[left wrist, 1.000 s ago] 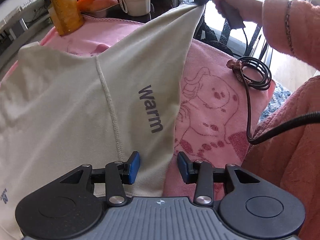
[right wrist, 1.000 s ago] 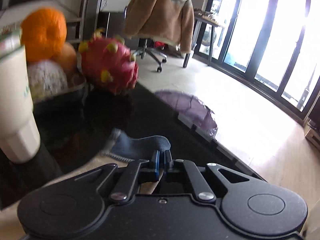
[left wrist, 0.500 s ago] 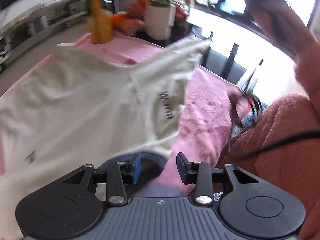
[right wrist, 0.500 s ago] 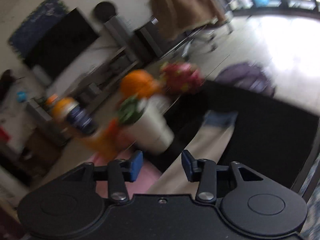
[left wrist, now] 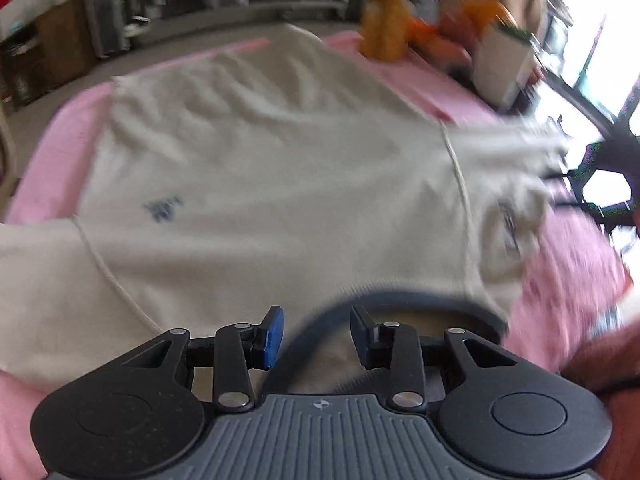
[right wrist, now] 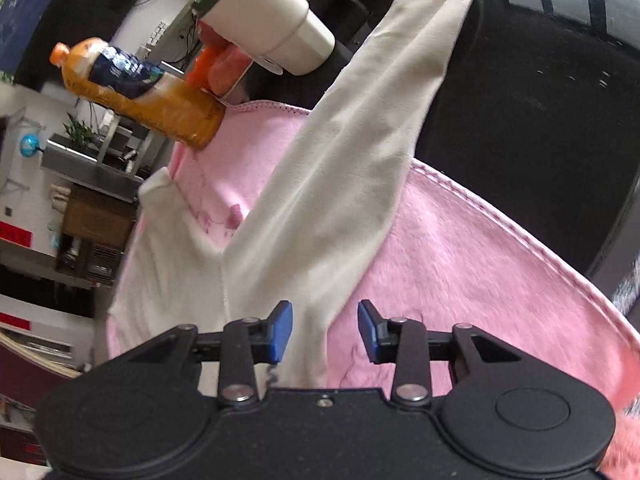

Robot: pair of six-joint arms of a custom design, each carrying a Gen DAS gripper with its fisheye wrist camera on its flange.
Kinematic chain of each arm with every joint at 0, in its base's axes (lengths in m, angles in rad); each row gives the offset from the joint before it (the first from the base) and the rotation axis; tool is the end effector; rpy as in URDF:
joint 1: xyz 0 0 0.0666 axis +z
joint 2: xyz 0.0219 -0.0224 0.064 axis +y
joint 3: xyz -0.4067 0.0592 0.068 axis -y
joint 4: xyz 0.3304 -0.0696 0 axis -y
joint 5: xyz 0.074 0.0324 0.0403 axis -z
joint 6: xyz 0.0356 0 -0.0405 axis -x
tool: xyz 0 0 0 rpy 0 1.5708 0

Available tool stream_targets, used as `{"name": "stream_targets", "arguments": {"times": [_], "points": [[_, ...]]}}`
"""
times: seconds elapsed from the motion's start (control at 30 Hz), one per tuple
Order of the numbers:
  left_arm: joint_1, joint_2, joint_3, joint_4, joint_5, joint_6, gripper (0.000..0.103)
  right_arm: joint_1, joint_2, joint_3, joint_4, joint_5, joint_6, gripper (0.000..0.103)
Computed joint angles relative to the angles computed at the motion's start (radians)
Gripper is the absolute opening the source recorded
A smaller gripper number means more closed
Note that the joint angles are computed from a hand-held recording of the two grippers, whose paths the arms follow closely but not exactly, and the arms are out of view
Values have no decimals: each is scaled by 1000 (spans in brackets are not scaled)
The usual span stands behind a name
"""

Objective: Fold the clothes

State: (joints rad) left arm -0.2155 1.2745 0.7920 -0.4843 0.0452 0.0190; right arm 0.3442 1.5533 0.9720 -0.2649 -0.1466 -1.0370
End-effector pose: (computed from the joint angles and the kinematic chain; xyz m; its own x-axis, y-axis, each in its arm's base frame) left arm 0.3150 -0.0710 0.2958 -0.8084 0.1575 -0.5671 0.2234 0.9736 -0.0480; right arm 0.4042 0.1500 0.2751 -0.7245 0.6450 -0.2431 0.3906 0.6747 0.6263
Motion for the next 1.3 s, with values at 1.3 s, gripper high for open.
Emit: {"name": "stream_targets", "arguments": {"times": [1.3], "points": [[218, -257, -66, -149, 146, -49, 33, 239, -147, -32, 3, 24, 417, 22]]}}
